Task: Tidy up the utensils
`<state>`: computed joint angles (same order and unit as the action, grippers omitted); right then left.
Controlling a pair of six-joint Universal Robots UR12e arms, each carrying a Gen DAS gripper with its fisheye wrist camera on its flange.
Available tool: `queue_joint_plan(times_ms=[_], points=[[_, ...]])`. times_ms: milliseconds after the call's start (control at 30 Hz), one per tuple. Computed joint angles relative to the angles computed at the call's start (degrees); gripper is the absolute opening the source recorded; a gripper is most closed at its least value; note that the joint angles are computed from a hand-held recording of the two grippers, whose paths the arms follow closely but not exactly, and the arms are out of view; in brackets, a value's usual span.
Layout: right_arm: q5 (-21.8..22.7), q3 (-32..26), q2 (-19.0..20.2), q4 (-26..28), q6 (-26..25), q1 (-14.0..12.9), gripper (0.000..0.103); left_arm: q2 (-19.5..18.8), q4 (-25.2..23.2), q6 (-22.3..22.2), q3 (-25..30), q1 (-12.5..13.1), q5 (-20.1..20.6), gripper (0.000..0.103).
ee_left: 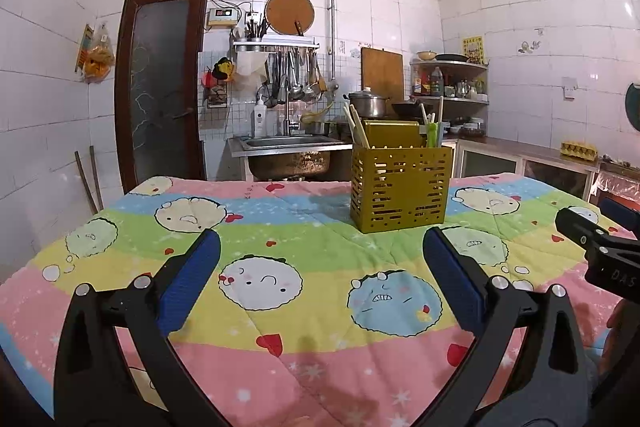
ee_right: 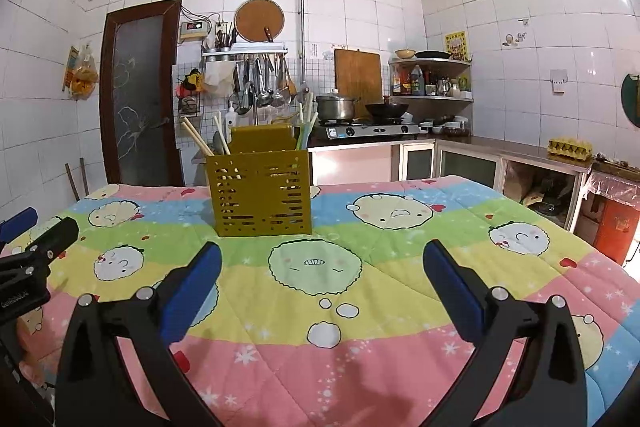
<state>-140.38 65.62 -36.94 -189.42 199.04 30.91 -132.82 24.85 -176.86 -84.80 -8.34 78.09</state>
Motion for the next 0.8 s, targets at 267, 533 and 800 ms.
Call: queue_joint_plan(times_ms=[267,533,800], points=[[-0.1,0.0,0.0,-0.1,0.0,0.0,0.099,0.0,0.0,-0.3,0.0,0.0,0.0,0.098],[-0.3,0.0,0.1,0.0,-0.3,0.1,0.099,0.1,-0.2,-0.5,0.0,-0.1,0.0,0.098],[-0.7,-0.3,0.2,-0.2,-1.0,0.2,0.099,0.2,-1.1,-0.8,0.0,-0.1,0.2,0.098]])
